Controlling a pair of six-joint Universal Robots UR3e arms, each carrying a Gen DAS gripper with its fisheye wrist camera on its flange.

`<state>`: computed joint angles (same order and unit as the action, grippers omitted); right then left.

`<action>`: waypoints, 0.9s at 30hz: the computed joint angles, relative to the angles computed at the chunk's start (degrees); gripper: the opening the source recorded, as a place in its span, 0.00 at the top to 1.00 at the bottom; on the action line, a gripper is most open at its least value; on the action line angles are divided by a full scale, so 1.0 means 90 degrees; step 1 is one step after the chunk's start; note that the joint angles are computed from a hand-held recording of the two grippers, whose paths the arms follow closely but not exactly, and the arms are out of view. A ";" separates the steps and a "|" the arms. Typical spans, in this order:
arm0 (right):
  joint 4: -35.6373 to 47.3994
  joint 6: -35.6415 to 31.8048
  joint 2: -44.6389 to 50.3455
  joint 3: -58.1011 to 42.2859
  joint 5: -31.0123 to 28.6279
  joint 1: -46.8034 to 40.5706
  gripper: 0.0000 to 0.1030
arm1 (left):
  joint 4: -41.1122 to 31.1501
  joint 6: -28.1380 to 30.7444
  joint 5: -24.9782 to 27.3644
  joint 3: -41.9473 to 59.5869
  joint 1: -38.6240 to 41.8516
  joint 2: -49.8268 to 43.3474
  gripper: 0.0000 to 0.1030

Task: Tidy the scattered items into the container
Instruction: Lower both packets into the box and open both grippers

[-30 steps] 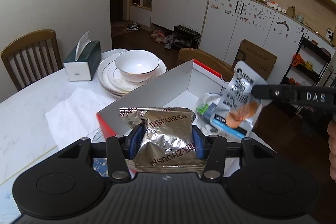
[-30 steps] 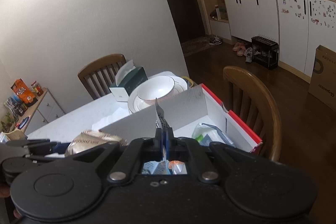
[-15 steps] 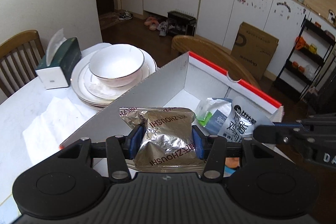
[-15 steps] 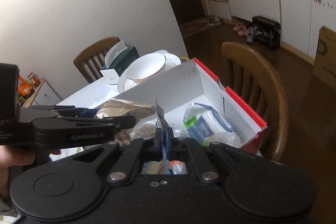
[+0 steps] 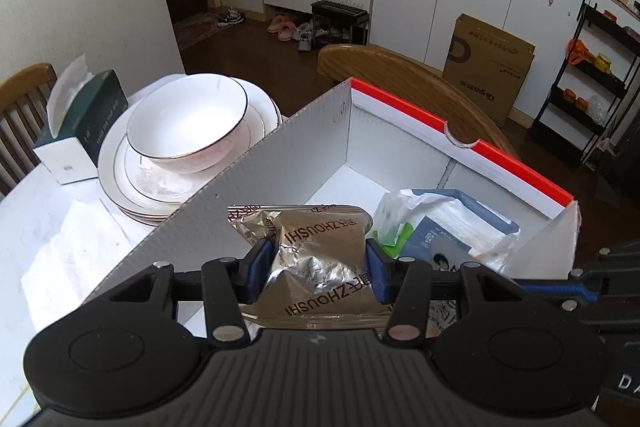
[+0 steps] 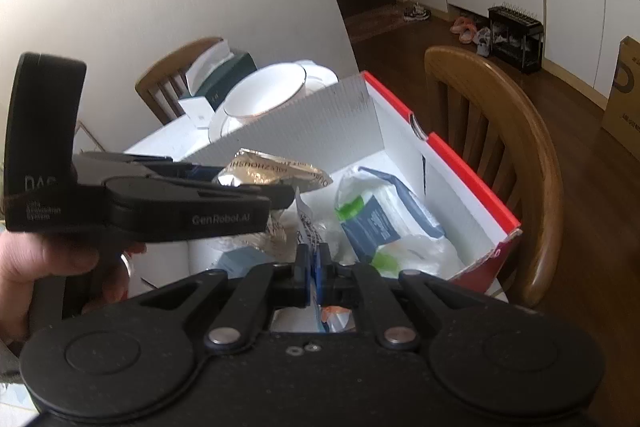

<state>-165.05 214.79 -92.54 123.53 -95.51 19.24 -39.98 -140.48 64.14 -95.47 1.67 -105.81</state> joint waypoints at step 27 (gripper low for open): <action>0.0689 -0.0930 -0.0068 -0.0138 -0.0152 -0.0211 0.66 | 0.0247 -0.0033 0.0185 -0.0075 -0.0202 -0.0264 0.42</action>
<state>-158.85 206.43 -93.15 122.29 -96.88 17.35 -37.76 -140.78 65.80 -96.14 -0.15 -108.19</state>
